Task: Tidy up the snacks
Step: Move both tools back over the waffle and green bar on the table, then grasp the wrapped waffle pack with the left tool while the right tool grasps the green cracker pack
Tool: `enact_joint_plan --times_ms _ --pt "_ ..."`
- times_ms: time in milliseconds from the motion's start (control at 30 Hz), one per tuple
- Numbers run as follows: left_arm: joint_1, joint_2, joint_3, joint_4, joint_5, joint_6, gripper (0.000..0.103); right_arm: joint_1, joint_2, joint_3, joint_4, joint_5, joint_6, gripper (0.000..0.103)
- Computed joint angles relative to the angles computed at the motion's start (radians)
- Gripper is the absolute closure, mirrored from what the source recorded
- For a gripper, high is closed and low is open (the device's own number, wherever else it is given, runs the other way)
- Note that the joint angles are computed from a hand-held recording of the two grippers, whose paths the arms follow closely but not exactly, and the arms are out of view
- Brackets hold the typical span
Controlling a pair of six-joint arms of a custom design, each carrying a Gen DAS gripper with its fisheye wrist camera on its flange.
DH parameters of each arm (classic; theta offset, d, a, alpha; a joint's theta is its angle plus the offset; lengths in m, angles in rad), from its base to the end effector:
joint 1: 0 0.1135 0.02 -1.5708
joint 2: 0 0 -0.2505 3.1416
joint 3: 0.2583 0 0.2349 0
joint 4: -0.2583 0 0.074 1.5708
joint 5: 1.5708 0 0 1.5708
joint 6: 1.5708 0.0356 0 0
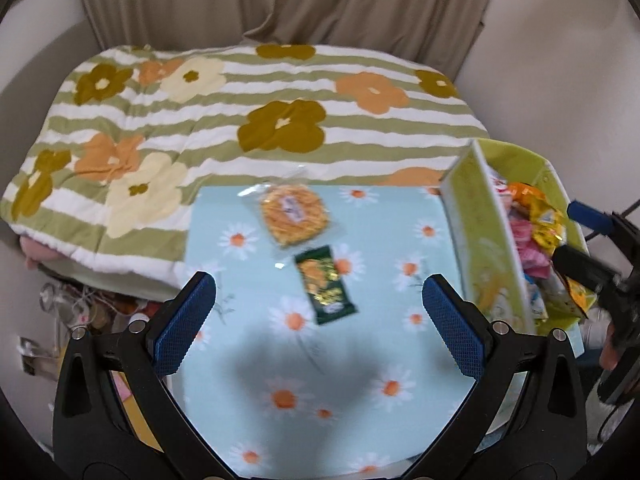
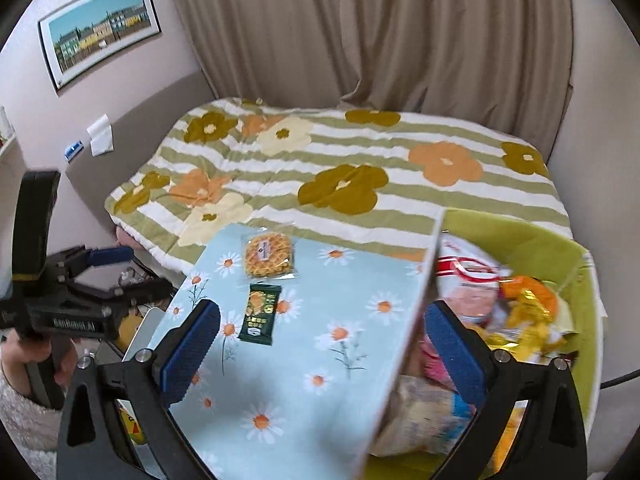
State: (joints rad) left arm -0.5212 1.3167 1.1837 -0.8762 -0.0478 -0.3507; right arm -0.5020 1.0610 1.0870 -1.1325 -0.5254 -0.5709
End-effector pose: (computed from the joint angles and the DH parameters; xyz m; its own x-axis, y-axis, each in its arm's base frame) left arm 0.2163 -0.1222 0.2926 -0.8526 0.0939 -0.5140 0.1942 0.9702 -0.1450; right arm 0.1578 -0.0662 0.3043 -0.7781 -0.1062 -0.6191 -0.2390 0.9616 0.1354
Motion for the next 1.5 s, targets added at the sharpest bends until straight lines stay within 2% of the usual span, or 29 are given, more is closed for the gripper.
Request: enact_joint_plan --times_ms 133,267,400,567,733,800,967,1000,1167,1367,1500 --pt "0.156 0.064 0.006 0.033 0.109 0.155 0.001 0.26 -0.018 -0.109 0.155 0.172 0.236 0.001" --pt "0.266 0.19 0.061 0.059 0.208 0.281 0.001 0.419 0.026 -0.186 0.273 0.267 0.406 0.001" --pt "0.307 0.34 0.133 0.079 0.267 0.354 0.001 0.514 0.071 -0.27 0.389 0.321 0.543 0.001" --pt "0.312 0.486 0.194 0.108 0.297 0.383 0.001 0.637 0.15 -0.375 0.551 0.418 0.666 0.001" --pt "0.302 0.617 0.253 0.14 0.312 0.345 0.001 0.753 0.265 -0.463 0.741 0.503 0.727 0.002" --pt "0.302 0.667 0.285 0.14 0.322 0.32 0.001 0.782 0.316 -0.487 0.815 0.518 0.744 0.012" --pt "0.302 0.753 0.344 0.144 0.321 0.281 0.001 0.855 0.421 -0.519 0.954 0.588 0.759 0.024" --pt "0.299 0.766 0.355 0.142 0.316 0.277 0.001 0.859 0.432 -0.522 0.971 0.591 0.759 0.029" --pt "0.288 0.817 0.402 0.138 0.308 0.235 0.001 0.864 0.454 -0.535 1.031 0.596 0.716 0.038" --pt "0.263 0.868 0.468 0.127 0.285 0.201 0.001 0.85 0.465 -0.527 1.039 0.577 0.675 0.039" --pt "0.239 0.902 0.515 0.119 0.266 0.171 0.001 0.828 0.466 -0.527 1.039 0.558 0.65 0.044"
